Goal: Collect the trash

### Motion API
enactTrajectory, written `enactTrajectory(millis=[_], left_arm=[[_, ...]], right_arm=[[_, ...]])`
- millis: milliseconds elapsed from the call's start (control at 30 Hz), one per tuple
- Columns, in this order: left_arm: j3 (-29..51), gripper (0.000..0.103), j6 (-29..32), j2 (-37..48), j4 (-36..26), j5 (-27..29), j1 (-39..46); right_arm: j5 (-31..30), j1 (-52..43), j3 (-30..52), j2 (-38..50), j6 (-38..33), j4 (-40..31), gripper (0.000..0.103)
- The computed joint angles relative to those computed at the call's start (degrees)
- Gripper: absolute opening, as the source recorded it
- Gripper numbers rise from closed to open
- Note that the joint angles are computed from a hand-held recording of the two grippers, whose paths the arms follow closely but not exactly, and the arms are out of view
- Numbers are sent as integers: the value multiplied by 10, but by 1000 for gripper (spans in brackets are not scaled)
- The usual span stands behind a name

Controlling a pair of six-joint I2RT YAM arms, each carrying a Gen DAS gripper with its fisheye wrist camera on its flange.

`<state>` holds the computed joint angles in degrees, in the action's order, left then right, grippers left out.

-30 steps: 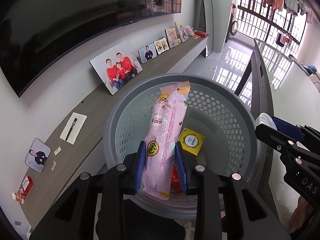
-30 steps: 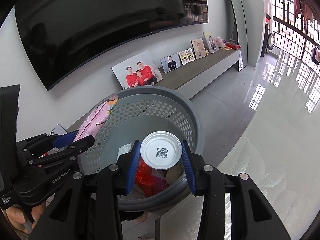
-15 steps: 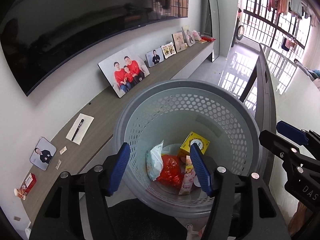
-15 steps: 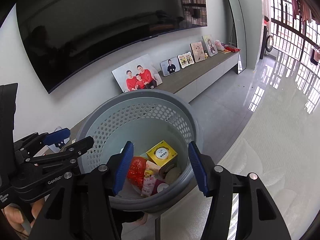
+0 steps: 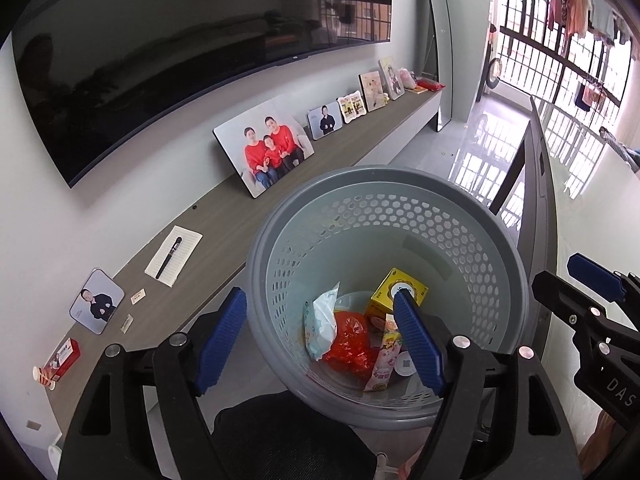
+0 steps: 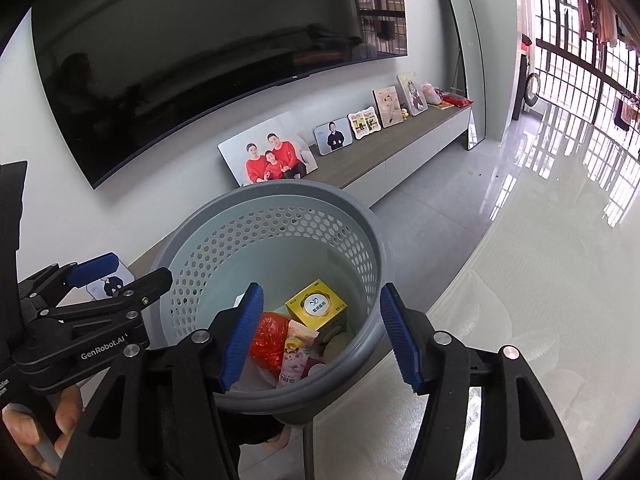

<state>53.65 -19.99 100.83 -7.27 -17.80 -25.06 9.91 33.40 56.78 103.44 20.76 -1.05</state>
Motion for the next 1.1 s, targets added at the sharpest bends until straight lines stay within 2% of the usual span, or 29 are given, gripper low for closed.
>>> enactTrajectory(millis=[100, 567, 633, 1100], left_arm=[[-4, 81, 0, -4, 2, -4, -2], [-6, 88, -2, -15, -1, -16, -9], [-3, 93, -2, -14, -3, -17, -10], [-3, 97, -5, -18, -8, -27, -12]], right_arm=[[2, 0, -3, -3, 1, 1, 60], [4, -1, -6, -6, 6, 5, 63], [6, 0, -7, -7, 7, 6, 64], [10, 2, -10, -7, 11, 10, 66]])
